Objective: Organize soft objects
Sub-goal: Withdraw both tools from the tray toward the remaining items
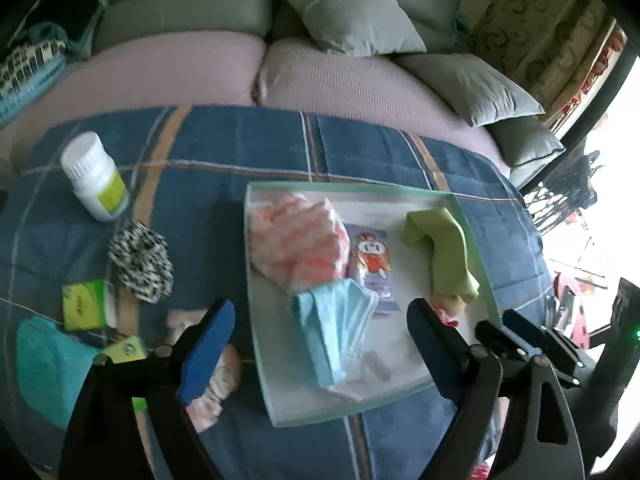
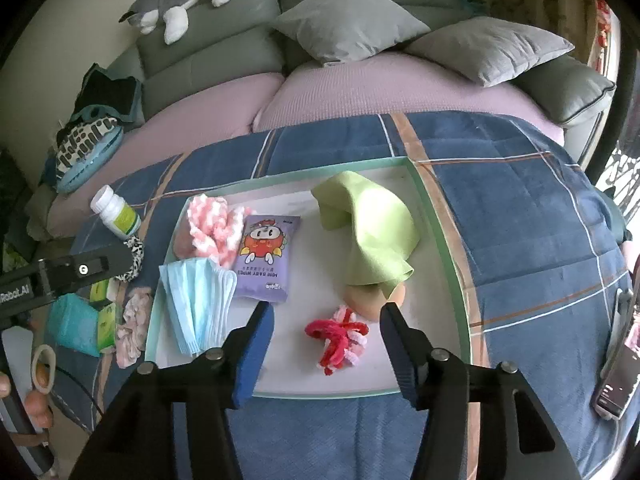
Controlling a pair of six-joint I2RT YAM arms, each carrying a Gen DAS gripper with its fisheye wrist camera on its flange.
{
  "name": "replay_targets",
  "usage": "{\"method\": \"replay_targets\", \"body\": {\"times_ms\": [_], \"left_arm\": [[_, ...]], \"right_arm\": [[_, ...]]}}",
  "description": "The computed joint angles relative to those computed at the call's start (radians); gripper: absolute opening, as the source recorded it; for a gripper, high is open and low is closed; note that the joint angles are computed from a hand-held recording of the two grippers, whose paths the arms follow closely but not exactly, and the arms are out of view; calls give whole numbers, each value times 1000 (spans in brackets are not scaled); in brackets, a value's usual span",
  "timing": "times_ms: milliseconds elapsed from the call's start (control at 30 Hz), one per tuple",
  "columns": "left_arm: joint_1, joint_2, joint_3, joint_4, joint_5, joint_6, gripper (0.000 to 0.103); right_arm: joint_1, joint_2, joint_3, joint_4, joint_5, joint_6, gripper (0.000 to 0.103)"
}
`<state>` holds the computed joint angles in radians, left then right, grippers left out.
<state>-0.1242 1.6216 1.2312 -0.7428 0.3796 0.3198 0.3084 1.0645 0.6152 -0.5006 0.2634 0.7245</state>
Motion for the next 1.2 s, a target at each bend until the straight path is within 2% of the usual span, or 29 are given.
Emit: {"method": "replay_targets", "body": {"times_ms": [67,133,200,267,333,500,700,1200], "left_arm": [[-1,-10,-9,27,-22,-8,90],[0,-13,-19,55,-47,-17,91],[1,-10,-26,72,-85,-20,103],[8,-11,-38,94,-109,-17,103],[16,-13,-49,111,-122,-12,103],[37,-8,-51,126,-131,-5,103],[59,-12,-53,129,-126,4,103],[179,-6,12,96,-123,27,103]], "right_arm": [[-4,6,2,-1,-3,-1,64],[-7,19,3,0,-7,0,71],[-12,23,2,-1,-10,-1,74],[-19,32,-1,6,-16,-1,77],[-23,41,-2,8,-21,-2,85],[-27,58,0,12,-26,-2,91],[-22,73,2,18,-23,-2,102],[45,139,68,4,5,40,103]]}}
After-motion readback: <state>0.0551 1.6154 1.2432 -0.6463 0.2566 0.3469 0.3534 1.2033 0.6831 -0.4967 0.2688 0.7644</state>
